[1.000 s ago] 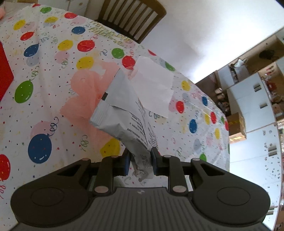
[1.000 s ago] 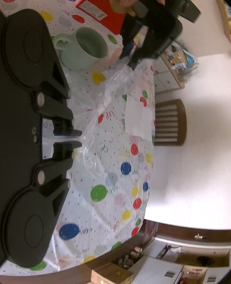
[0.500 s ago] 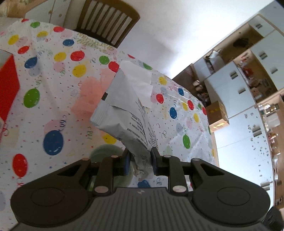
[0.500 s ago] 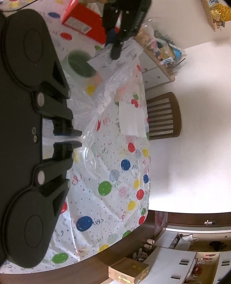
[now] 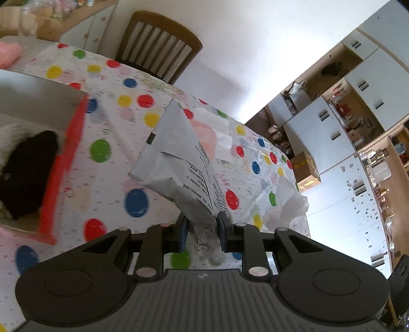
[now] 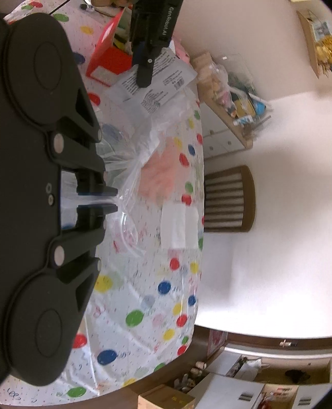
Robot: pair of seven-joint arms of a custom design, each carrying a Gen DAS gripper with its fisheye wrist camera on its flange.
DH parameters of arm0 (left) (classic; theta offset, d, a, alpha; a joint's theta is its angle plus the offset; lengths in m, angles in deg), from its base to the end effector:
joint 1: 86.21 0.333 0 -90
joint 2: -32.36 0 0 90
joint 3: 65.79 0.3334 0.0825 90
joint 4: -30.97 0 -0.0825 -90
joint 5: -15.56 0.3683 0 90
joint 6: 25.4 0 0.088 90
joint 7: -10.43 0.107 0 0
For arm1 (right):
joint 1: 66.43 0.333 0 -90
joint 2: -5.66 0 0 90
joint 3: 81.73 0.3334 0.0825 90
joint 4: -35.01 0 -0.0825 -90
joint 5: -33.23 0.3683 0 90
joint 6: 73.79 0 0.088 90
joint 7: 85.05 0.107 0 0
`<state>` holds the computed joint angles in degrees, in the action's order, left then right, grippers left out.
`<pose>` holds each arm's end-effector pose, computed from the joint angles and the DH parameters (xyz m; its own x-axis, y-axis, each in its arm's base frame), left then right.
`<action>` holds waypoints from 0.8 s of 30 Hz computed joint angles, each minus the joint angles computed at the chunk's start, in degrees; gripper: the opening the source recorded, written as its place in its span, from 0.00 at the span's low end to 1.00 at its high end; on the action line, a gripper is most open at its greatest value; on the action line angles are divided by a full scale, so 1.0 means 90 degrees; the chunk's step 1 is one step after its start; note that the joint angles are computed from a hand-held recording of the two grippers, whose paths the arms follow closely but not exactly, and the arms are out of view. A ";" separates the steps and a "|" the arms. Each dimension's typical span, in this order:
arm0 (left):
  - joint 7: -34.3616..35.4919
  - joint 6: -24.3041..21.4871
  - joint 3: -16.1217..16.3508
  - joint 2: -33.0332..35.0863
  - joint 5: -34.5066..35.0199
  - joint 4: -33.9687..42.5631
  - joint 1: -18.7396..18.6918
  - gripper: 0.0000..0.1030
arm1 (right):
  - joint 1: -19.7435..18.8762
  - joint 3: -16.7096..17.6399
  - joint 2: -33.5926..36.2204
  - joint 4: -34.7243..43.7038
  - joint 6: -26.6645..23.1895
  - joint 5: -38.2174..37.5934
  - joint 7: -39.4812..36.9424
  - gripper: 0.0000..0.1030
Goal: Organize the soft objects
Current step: 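Lift and carry the packet in the left gripper over the red box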
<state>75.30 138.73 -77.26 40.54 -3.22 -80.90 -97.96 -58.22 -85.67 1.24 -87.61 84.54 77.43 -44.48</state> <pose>0.5838 -0.2239 0.5212 0.1247 -0.8255 0.5504 -0.7856 -0.4210 -0.4534 0.5515 0.0107 0.5345 0.3428 -0.9350 -0.0913 -0.6560 -0.1688 -0.7356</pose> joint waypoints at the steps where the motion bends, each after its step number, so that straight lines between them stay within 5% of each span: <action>1: 0.0126 0.0022 -0.0014 -0.0112 -0.0119 -0.0131 0.0062 0.23 | 0.0038 0.0063 -0.0019 -0.0011 0.0023 -0.0085 0.0100 0.05; 12: 0.1413 0.0053 0.0262 -0.1235 -0.1475 -0.1308 0.0508 0.23 | 0.0732 0.0528 0.0106 0.0186 0.0303 -0.0775 0.0908 0.05; 24: 0.1801 0.0013 0.0695 -0.1917 -0.1787 -0.2076 0.0877 0.23 | 0.1063 0.1090 0.0850 0.0837 0.0597 -0.2166 0.2253 0.05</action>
